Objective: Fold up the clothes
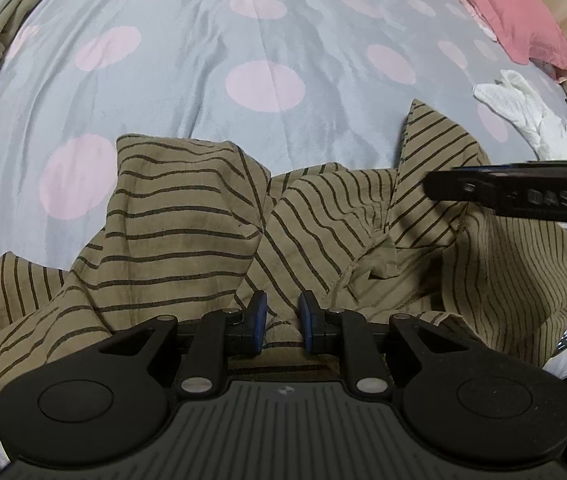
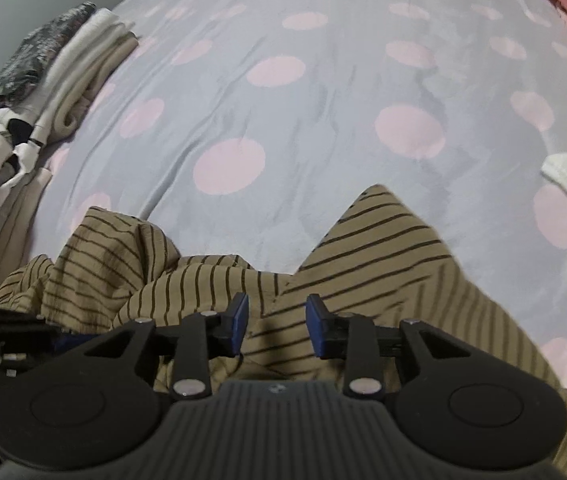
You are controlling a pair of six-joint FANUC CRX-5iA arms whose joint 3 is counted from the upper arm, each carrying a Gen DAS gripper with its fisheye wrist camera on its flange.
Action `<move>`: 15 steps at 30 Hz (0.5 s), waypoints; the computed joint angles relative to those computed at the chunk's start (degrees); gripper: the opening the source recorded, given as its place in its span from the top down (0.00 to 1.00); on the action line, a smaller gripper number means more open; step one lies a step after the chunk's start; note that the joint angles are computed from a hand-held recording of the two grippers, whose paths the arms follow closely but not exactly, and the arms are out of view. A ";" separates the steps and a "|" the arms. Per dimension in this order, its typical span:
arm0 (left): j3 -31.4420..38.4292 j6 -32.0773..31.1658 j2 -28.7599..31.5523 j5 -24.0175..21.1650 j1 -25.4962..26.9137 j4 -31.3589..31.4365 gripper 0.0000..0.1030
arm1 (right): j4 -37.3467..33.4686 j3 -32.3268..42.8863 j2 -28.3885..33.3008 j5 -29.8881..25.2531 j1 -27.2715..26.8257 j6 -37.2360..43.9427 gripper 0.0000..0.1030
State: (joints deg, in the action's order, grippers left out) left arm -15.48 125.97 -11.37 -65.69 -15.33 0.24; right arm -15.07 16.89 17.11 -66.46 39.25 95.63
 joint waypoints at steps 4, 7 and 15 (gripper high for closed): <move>0.61 -0.83 0.68 -0.56 -0.08 -0.18 0.85 | 1.59 0.54 2.04 -0.09 1.34 -2.72 0.56; 0.61 -1.24 0.79 -0.63 0.07 0.00 0.85 | 3.51 0.66 3.62 -0.34 2.15 -4.82 0.57; 0.90 -1.62 0.69 -0.90 0.25 0.15 0.85 | 3.33 0.44 2.61 -1.76 0.32 -4.19 0.97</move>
